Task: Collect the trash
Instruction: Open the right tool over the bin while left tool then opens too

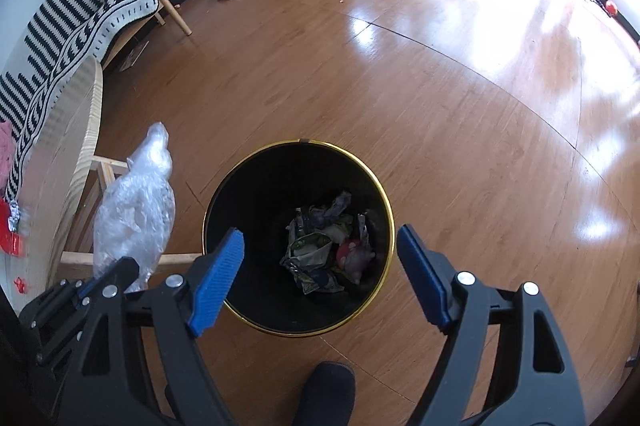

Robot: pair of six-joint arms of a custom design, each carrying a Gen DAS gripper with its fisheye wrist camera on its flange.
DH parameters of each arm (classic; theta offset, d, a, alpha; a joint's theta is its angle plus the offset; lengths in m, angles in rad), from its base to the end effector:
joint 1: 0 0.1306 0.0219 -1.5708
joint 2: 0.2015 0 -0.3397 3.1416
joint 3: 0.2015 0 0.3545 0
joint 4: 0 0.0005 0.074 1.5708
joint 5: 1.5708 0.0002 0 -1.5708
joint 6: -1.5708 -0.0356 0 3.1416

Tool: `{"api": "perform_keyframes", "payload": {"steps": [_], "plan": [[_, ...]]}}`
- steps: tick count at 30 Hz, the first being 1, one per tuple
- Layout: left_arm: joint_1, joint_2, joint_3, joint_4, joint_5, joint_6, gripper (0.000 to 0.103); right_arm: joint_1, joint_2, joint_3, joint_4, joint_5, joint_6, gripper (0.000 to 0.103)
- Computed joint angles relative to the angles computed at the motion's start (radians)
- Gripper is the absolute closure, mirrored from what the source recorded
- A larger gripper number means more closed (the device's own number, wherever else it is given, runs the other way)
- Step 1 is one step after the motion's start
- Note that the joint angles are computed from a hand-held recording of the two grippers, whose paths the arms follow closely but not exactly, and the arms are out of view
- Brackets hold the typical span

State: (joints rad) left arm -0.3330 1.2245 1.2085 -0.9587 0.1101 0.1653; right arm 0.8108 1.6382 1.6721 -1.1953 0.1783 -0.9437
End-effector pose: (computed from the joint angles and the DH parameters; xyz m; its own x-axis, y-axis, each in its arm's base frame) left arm 0.3658 -0.1312 0.3704 -0.8345 0.1156 -0.5388 0.2493 0.9512 -0.1821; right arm 0.3561 0.3647 0.3700 -0.9091 0.2003 -0.3653 0.1217 0.9663 0.2268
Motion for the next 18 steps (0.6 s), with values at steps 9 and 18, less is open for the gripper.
{"api": "perform_keyframes", "payload": {"steps": [9, 18], "plan": [[0.006, 0.021, -0.004, 0.034, 0.061, 0.031, 0.032, -0.004, -0.042, -0.039, 0.019, 0.030, -0.041, 0.024], [0.015, 0.006, 0.001, 0.014, 0.045, 0.018, 0.022, 0.008, -0.021, -0.001, 0.003, 0.038, -0.042, 0.024]]}}
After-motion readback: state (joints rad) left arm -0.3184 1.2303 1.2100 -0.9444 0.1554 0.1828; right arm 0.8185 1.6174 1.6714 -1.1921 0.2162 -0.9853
